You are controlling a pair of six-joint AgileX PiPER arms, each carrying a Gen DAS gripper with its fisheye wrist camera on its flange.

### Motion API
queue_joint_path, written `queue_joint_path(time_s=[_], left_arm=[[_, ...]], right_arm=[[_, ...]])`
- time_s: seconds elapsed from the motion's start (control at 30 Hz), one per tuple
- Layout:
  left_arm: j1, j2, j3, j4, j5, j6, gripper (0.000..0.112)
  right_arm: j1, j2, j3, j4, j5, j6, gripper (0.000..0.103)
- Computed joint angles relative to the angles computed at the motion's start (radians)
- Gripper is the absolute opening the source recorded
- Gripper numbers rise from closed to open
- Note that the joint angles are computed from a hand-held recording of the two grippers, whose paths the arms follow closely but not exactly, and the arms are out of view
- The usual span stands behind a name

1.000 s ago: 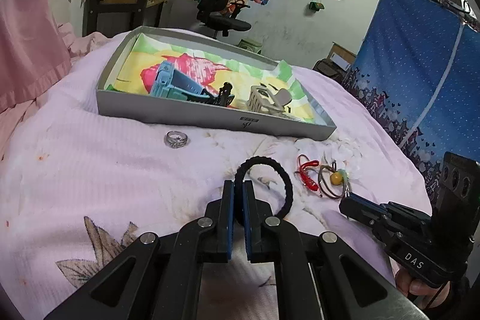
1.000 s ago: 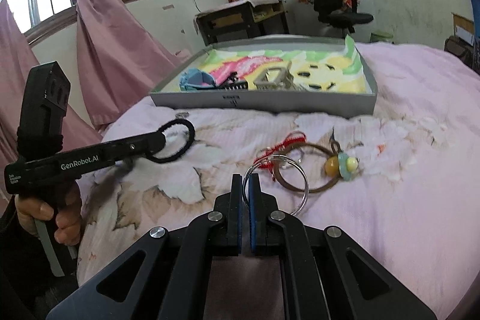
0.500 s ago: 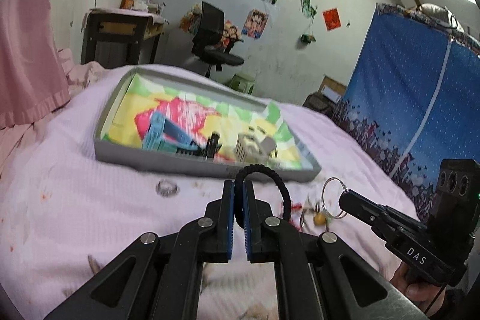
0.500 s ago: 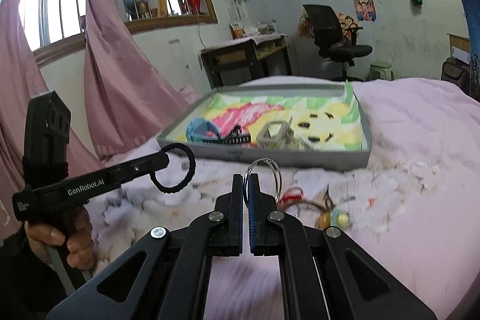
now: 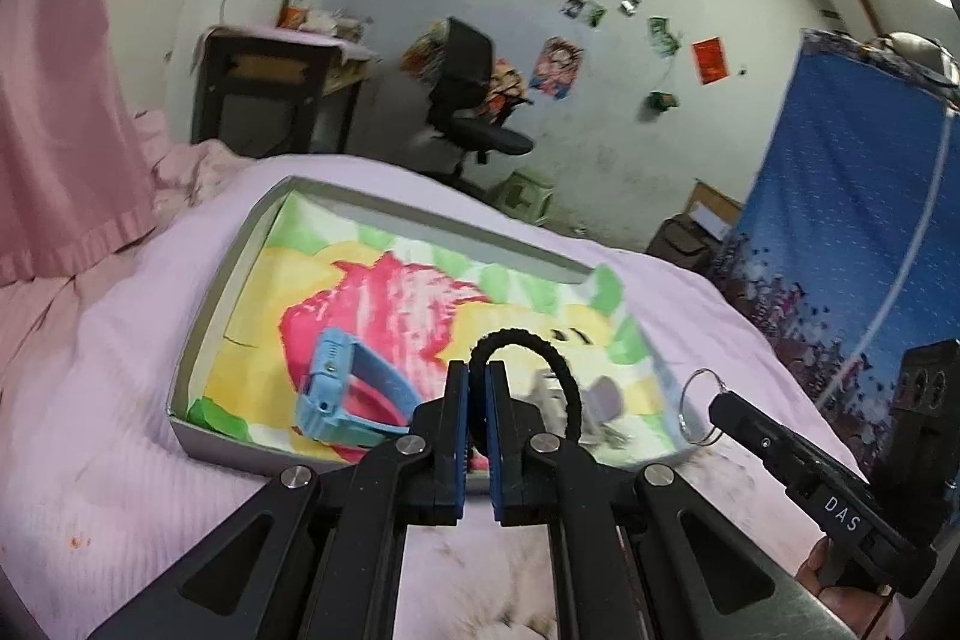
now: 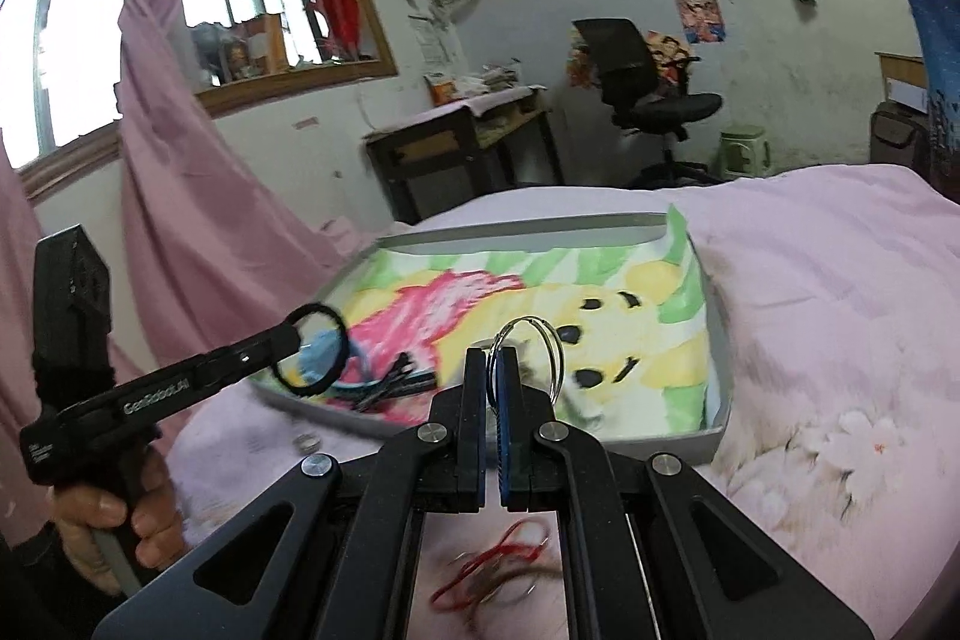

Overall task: Organize jewelry
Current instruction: 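Lift the hair tie with the left tool while the right tool lifts the key ring toward the tray, then lower the hair tie into the tray with the left tool while the right tool releases the key ring there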

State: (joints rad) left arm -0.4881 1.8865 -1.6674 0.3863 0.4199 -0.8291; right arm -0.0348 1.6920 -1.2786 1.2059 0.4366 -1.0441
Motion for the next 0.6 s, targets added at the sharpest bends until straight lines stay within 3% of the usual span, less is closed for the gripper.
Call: queue_joint_path(time_s=[0.1, 0.3, 0.47, 0.6], left_arm=[[0.018, 0.036, -0.047, -0.007, 0.029, -0.011, 0.006], [0.039, 0.083, -0.087, -0.040, 0.060, 0.001, 0.006], [0.038, 0.121, -0.136, -0.075, 0.114, 0.033, 0.006], [0.042, 0.134, -0.155, -0.116, 0.139, 0.072, 0.006]], right_arm=[[0.039, 0.053, -0.068, -0.169, -0.059, 0.145, 0.003], [0.078, 0.151, -0.192, -0.532, -0.053, 0.499, 0.003], [0.086, 0.202, -0.251, -0.693, 0.000, 0.665, 0.003], [0.090, 0.225, -0.274, -0.730, 0.023, 0.701, 0.003]])
